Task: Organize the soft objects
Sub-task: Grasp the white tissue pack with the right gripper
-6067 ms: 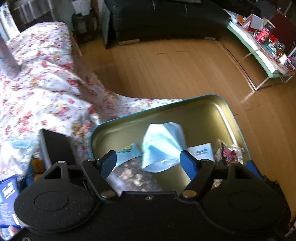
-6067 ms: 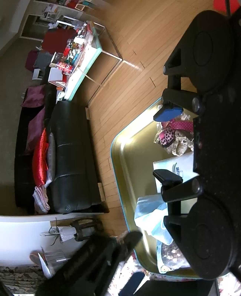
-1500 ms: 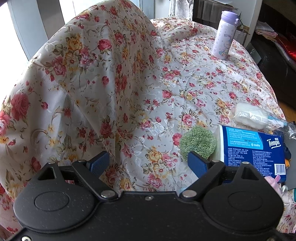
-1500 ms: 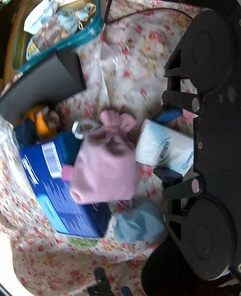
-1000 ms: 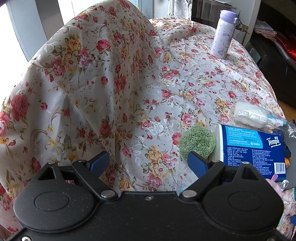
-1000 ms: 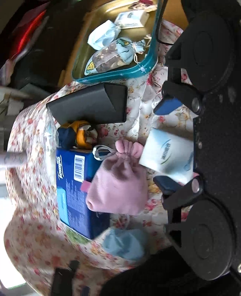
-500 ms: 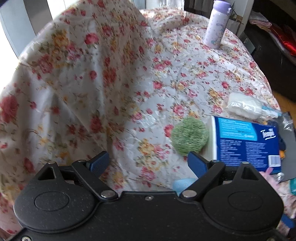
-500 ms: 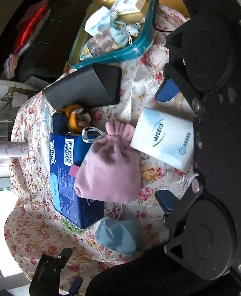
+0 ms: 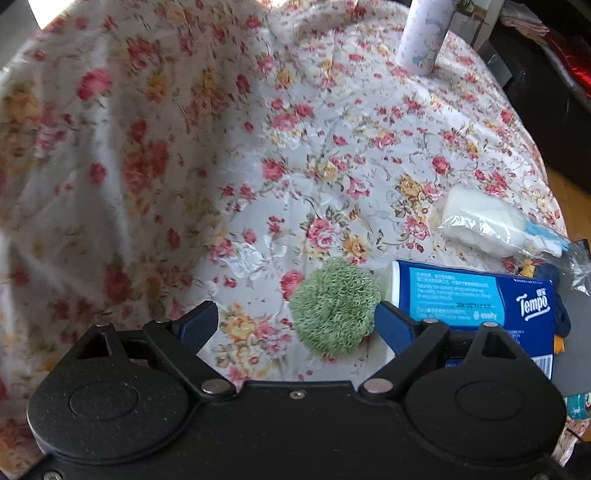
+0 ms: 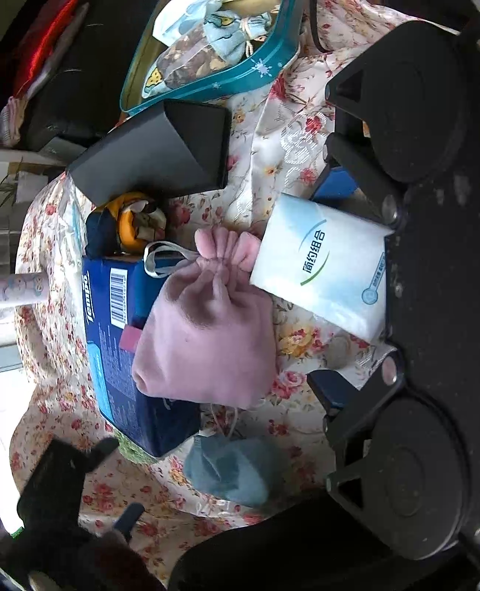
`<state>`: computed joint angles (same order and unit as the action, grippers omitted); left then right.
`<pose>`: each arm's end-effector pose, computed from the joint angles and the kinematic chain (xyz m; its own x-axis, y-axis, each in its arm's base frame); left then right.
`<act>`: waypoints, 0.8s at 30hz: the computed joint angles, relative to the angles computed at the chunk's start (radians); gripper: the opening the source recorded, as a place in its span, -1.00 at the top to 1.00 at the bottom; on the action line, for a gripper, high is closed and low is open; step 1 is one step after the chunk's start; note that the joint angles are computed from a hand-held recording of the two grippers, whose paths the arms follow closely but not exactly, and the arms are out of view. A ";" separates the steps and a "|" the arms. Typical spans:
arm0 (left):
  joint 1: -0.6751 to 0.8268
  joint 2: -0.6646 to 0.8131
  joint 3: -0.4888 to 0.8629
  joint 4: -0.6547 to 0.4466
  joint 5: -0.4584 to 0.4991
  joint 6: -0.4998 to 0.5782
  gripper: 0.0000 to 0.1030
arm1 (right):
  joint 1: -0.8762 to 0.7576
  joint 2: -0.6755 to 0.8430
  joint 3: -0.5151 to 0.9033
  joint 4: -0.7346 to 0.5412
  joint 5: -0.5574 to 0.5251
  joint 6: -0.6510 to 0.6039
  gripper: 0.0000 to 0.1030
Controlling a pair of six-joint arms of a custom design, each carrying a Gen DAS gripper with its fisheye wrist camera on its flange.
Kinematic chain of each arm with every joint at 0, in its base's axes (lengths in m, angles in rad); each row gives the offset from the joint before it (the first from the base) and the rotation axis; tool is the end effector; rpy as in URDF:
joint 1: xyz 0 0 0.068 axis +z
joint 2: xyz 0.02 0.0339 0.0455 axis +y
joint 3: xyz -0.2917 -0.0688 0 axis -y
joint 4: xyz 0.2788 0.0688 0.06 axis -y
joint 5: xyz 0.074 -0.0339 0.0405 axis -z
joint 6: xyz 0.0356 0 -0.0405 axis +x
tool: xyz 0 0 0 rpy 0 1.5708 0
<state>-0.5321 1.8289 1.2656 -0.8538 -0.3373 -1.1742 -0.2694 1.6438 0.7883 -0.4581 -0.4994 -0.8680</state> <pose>0.3323 -0.1820 0.1911 -0.7303 -0.5801 -0.3608 -0.6174 0.7865 -0.0149 0.2900 -0.0624 0.1315 -0.6912 -0.5041 -0.5178 -0.6362 0.7643 0.1053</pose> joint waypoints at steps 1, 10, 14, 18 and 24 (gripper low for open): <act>0.010 0.010 0.002 0.008 0.017 0.002 -0.71 | -0.002 -0.001 -0.006 0.006 -0.002 -0.008 -0.89; 0.051 0.109 0.141 -0.182 -0.107 -0.060 -0.79 | -0.006 0.019 0.020 -0.022 -0.026 0.002 -0.91; 0.069 0.139 0.196 -0.280 -0.163 -0.082 -0.73 | -0.003 0.029 0.029 -0.024 -0.029 0.010 -0.91; 0.076 0.116 0.142 -0.225 -0.123 -0.078 -0.74 | 0.000 0.024 0.021 -0.015 -0.025 0.008 -0.91; 0.052 0.053 0.064 -0.128 -0.087 -0.068 -0.73 | 0.001 -0.002 -0.011 0.019 -0.011 -0.016 -0.77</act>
<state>-0.4800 1.8821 1.3297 -0.9822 -0.4246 -1.2427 -0.2687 1.6419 0.7772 -0.4392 -0.5099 -0.8836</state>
